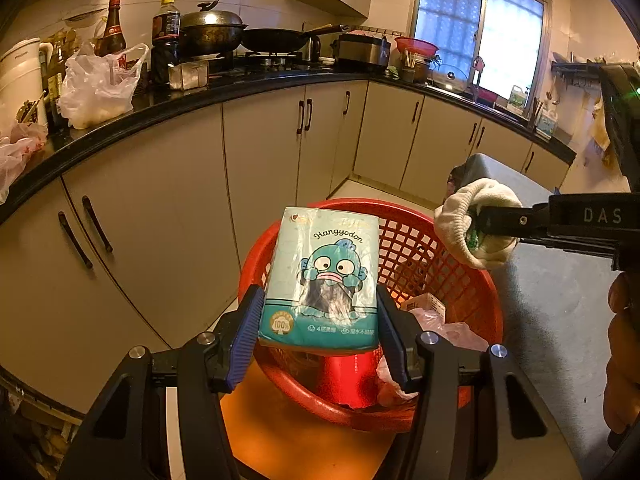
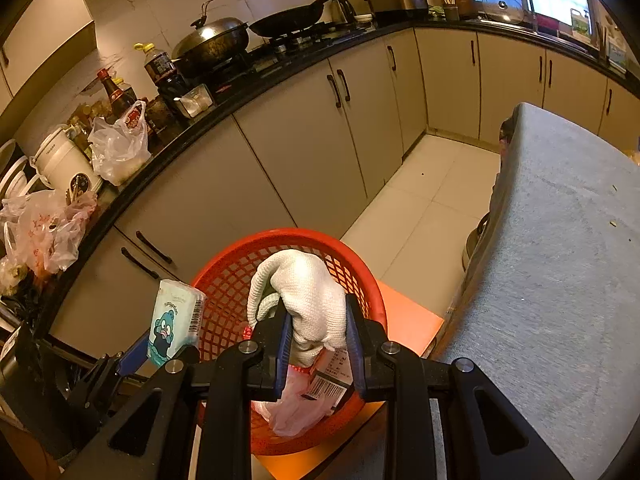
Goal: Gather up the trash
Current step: 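Carry tissue pack and white cloth over the wastebasket and open both tools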
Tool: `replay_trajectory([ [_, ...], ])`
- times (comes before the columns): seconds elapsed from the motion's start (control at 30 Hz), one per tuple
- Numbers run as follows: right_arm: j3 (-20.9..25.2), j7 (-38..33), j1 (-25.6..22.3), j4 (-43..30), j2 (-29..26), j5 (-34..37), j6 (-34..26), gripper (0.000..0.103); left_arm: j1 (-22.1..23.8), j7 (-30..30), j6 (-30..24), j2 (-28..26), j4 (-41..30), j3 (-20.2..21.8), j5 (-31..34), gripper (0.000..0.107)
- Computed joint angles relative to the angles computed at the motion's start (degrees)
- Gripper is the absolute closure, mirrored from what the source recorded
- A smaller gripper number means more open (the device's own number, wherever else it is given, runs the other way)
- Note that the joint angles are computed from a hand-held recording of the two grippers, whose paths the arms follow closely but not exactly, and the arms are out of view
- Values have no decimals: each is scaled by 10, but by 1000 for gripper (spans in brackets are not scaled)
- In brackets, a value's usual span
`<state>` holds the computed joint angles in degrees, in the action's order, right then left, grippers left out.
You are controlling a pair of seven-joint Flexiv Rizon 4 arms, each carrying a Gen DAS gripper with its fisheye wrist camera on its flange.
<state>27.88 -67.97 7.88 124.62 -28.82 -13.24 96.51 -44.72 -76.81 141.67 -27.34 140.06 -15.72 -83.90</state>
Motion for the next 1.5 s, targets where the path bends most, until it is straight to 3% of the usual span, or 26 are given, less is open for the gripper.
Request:
replay_trajectory([
  [0.77,-18,-6,26,-31,-28,14,-28,74,16,1,-24,-18,-7,10,28,52],
  [0.83,-19,-8,28,-34,-29,16,-33,72,17,-3,-25,-18,-6,12,34,49],
  [0.93,-10,-14,20,-37,-29,24,-37,60,15,-10,-18,-16,-2,16,37,39],
  [1.1,-11,-19,20,-27,-18,32,-24,58,12,-9,-11,-13,-2,13,27,37],
  [1.23,-48,-8,49,-7,3,33,2,48,7,-10,3,-11,-1,10,14,33],
  [1.5,-167,20,157,34,43,21,38,36,5,1,17,-11,-7,-2,-18,26],
])
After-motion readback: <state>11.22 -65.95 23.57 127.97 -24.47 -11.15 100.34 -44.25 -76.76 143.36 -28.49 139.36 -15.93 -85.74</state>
